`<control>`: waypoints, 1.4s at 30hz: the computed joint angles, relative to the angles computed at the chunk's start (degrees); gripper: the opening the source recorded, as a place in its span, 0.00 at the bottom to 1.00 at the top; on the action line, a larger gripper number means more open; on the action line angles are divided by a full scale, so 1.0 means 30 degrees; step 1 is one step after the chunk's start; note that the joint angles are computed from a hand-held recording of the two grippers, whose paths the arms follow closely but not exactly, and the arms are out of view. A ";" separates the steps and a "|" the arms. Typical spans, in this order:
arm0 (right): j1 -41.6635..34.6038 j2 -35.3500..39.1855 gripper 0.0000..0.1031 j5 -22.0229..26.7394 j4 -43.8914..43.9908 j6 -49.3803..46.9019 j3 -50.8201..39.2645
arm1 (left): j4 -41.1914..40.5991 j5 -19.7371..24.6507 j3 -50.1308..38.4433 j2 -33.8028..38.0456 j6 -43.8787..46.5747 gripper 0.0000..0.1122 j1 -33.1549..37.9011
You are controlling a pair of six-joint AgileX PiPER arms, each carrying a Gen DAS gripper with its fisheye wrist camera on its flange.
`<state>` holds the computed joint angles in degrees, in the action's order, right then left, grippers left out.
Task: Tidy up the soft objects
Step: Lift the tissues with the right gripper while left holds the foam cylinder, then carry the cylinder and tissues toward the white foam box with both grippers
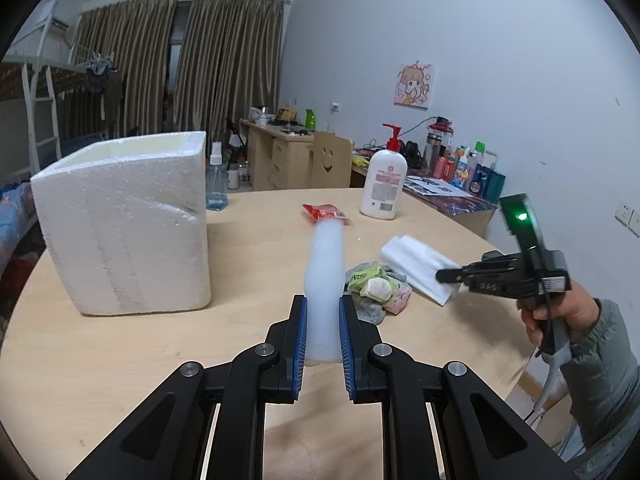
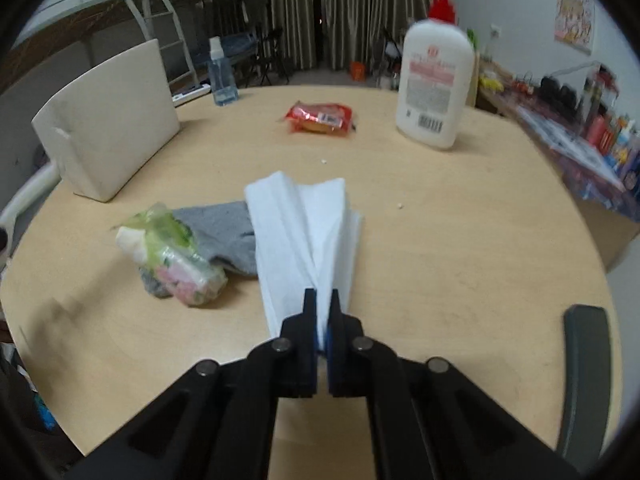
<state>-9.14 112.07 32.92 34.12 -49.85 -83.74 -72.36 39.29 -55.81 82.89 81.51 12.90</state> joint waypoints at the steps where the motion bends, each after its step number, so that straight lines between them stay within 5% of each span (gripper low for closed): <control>1: -0.0135 -0.0464 0.05 -0.0339 0.1082 -0.0793 0.0664 | -0.0039 0.0002 0.0094 -0.0104 0.0081 0.15 0.0047; 10: -0.1026 -0.4819 0.05 -0.1361 1.0172 -0.8941 0.5668 | -0.0415 0.0009 0.1105 -0.1697 0.0459 0.15 0.0678; 19: -0.0779 -0.6757 0.05 -0.0615 1.5050 -1.3304 0.7938 | -0.0699 -0.0094 0.1862 -0.3204 0.0859 0.15 0.1204; 31: 0.0757 -0.8277 0.05 0.0258 1.8328 -1.6283 0.9591 | -0.1406 0.1214 0.2390 -0.5210 0.1821 0.15 0.4215; 42: 0.3047 -0.8202 0.05 0.1012 1.8920 -1.6627 0.9130 | -0.1884 0.4212 0.3071 -0.6549 0.2688 0.15 0.9292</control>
<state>0.00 87.47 35.95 90.88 -99.73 -56.35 -78.01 51.93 -46.60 63.25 89.57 40.78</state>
